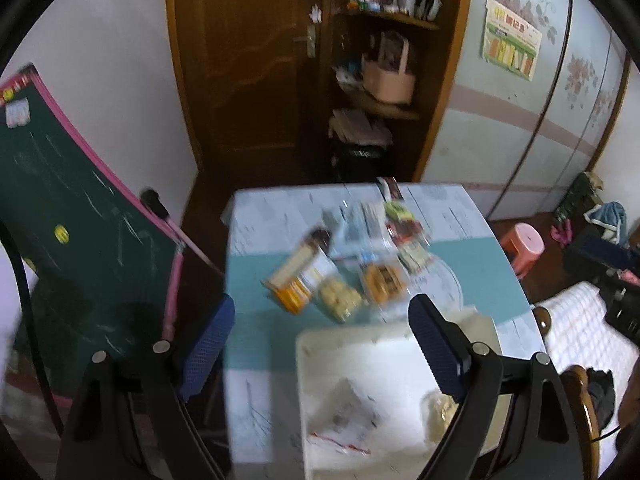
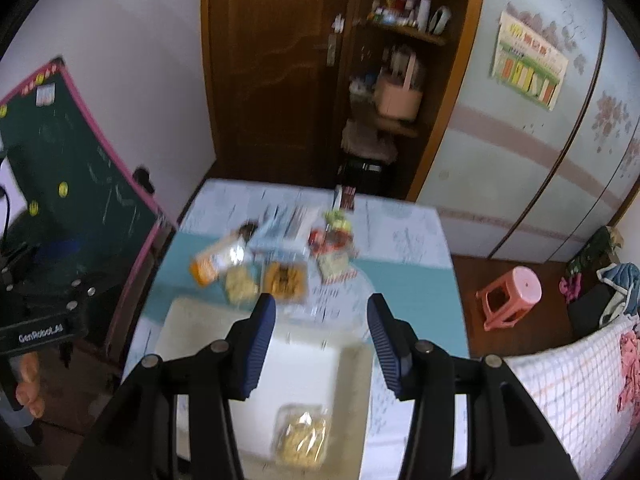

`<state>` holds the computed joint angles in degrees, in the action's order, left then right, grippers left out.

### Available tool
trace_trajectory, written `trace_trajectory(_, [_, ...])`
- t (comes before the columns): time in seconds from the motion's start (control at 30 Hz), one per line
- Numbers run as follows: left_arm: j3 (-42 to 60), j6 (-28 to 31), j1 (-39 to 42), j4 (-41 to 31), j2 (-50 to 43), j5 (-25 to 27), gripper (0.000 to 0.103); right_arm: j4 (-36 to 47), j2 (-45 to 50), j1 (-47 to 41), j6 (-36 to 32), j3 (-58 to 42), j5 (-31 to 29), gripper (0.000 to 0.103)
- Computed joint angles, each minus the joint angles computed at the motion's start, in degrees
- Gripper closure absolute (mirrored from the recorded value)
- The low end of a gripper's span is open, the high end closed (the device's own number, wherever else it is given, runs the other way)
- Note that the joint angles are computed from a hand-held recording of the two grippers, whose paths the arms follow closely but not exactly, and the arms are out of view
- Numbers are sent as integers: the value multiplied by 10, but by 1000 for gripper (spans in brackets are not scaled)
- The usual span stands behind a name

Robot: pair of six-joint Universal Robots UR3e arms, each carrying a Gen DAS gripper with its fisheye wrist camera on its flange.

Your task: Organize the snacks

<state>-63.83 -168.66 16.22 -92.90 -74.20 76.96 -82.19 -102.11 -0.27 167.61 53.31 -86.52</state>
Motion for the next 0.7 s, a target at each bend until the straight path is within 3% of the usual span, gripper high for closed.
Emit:
trace_trajectory(0.17, [80, -4, 0, 17, -56, 21, 8, 24, 80, -32, -9, -136, 32, 44])
trace_trajectory(0.47, [256, -24, -36, -1, -223, 64, 8, 91, 286, -19, -19, -394, 43, 42])
trace_trajectory(0.63, [298, -33, -66, 7, -324, 90, 8, 108, 369, -9, -23, -449, 48, 42])
trace_trajectory(0.7, [273, -37, -74, 37, -346, 102, 8, 78, 375, -5, -25, -404, 49, 42])
